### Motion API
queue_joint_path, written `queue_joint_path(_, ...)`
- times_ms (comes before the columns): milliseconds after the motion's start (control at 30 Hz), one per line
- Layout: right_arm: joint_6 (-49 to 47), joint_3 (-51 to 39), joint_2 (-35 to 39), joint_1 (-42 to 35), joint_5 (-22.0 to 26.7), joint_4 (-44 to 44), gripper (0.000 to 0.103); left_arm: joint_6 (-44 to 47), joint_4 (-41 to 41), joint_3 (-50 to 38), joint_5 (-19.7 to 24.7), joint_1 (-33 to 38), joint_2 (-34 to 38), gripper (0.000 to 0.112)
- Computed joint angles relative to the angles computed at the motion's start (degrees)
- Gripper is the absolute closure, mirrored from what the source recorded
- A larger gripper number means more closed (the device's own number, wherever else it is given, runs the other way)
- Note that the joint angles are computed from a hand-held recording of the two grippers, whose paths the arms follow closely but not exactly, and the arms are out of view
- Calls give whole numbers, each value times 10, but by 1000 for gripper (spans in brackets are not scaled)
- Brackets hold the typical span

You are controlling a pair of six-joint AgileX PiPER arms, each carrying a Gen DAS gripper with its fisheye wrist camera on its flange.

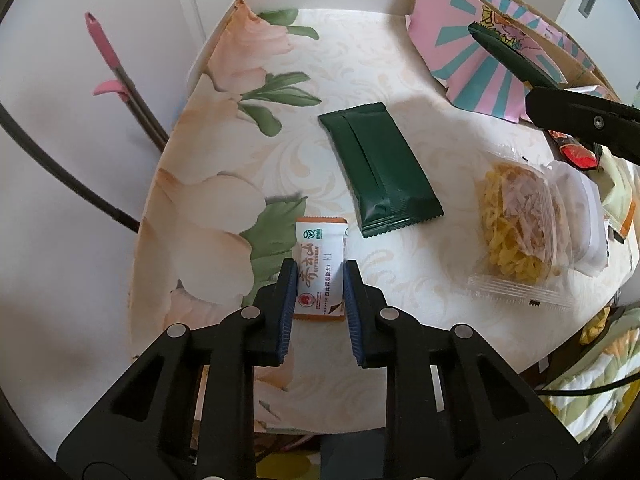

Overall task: Organize snacks
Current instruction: 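Lift both held packets and carry them over the cardboard box, then lower both packets into the box and open both grippers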

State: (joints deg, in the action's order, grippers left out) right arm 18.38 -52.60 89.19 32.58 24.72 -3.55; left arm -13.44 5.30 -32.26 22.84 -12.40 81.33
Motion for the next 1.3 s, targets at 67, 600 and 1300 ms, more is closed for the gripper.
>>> queue_joint_path(67, -3, 0, -3, 0, 1, 1, 62, -9, 3, -1, 7, -2, -11, 92)
queue_joint_path(600, -226, 2, -144, -96, 42, 146, 62, -233, 149, -184, 170, -144, -91, 92)
queue_joint_path(1300, -552, -146, -35, -447, 168, 322, 62, -48, -74, -672, 228, -172, 303, 92)
